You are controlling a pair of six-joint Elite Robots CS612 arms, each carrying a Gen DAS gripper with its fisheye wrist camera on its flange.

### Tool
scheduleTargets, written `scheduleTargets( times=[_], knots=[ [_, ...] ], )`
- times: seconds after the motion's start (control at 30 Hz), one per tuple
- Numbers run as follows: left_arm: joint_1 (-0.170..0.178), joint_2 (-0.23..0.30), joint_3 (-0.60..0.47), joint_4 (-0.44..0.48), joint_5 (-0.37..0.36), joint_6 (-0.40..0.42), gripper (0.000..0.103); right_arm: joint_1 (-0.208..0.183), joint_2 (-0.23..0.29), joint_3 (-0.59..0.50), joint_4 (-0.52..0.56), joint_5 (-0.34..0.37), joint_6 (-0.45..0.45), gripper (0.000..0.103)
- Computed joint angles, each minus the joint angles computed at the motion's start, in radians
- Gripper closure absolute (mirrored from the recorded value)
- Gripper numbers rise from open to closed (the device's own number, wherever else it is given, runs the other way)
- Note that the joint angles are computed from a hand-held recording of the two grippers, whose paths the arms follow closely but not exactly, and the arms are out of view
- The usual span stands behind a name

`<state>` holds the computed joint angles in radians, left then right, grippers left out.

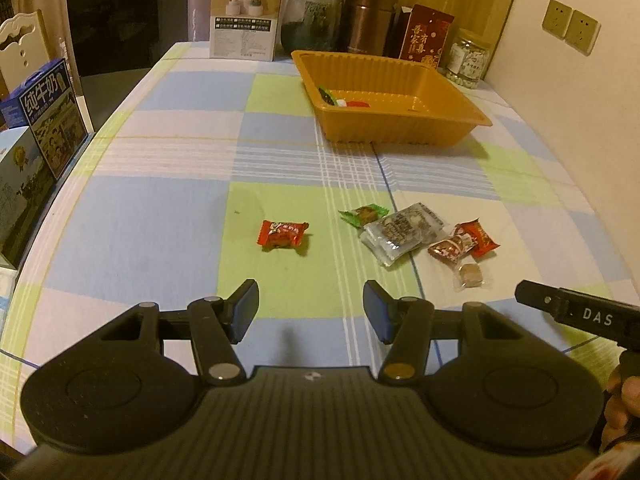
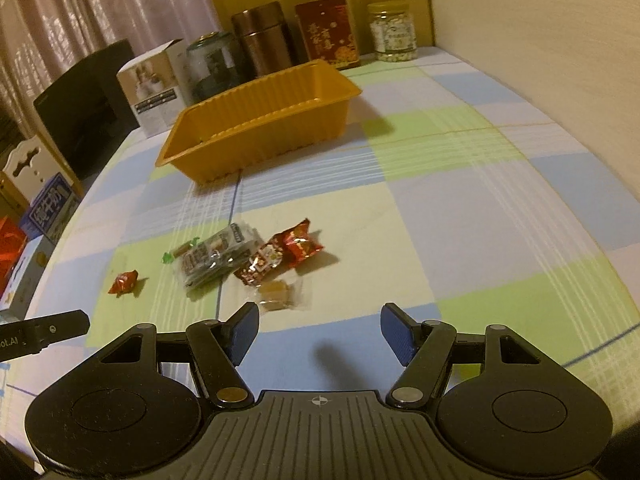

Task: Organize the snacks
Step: 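Withdraw both open tools back toward the remaining snack pile, then grasp the small red candy with the left tool while the right tool grasps the clear cake packet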

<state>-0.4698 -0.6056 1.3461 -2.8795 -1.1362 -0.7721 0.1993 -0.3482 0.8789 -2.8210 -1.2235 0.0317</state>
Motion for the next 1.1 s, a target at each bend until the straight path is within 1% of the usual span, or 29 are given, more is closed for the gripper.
scheduleTargets(
  times=[0.07,0.13,0.2,0.3,0.37,0.4,0.53,0.63,0.77,0.83,0.87,0.9,0.93,0.97,1.1],
  knots=[
    [0.002,0.003,-0.003,0.005,-0.006,-0.001,0.049,0.004,0.014,-0.021,0.005,0.008,-0.012,0.035],
    [0.004,0.006,-0.006,0.007,-0.01,0.002,0.049,0.009,0.029,-0.044,0.014,0.005,-0.052,0.036],
    [0.006,0.01,-0.01,0.011,-0.015,0.003,0.049,0.016,0.045,-0.07,0.033,-0.007,-0.117,0.04],
    [0.008,0.013,-0.013,0.011,-0.02,-0.002,0.049,0.027,0.075,-0.123,0.087,-0.051,-0.233,0.042],
    [0.012,0.015,-0.012,0.002,-0.028,-0.013,0.049,0.034,0.092,-0.148,0.09,-0.084,-0.299,0.042],
    [0.013,0.016,-0.011,-0.001,-0.031,-0.019,0.049,0.035,0.099,-0.153,0.08,-0.086,-0.314,0.042],
    [0.018,0.019,-0.012,-0.008,-0.044,-0.031,0.049,0.033,0.13,-0.204,0.086,-0.057,-0.344,0.042],
    [0.021,0.022,-0.016,-0.008,-0.052,-0.028,0.049,0.031,0.147,-0.234,0.097,-0.014,-0.372,0.044],
    [0.024,0.025,-0.018,-0.003,-0.059,-0.034,0.049,0.031,0.167,-0.271,0.113,0.033,-0.418,0.052],
    [0.024,0.026,-0.019,0.0,-0.06,-0.035,0.049,0.032,0.167,-0.272,0.116,0.036,-0.433,0.054],
    [0.025,0.027,-0.02,0.001,-0.06,-0.035,0.049,0.032,0.165,-0.27,0.119,0.04,-0.44,0.058],
    [0.025,0.027,-0.02,0.001,-0.062,-0.035,0.049,0.03,0.161,-0.264,0.124,0.051,-0.443,0.069],
    [0.025,0.027,-0.02,0.001,-0.063,-0.034,0.049,0.03,0.156,-0.256,0.132,0.062,-0.449,0.071],
    [0.025,0.027,-0.02,0.001,-0.063,-0.033,0.049,0.031,0.148,-0.241,0.129,0.059,-0.46,0.076],
    [0.024,0.028,-0.022,-0.005,-0.066,-0.032,0.049,0.03,0.125,-0.198,0.124,0.073,-0.461,0.077]
  ],
)
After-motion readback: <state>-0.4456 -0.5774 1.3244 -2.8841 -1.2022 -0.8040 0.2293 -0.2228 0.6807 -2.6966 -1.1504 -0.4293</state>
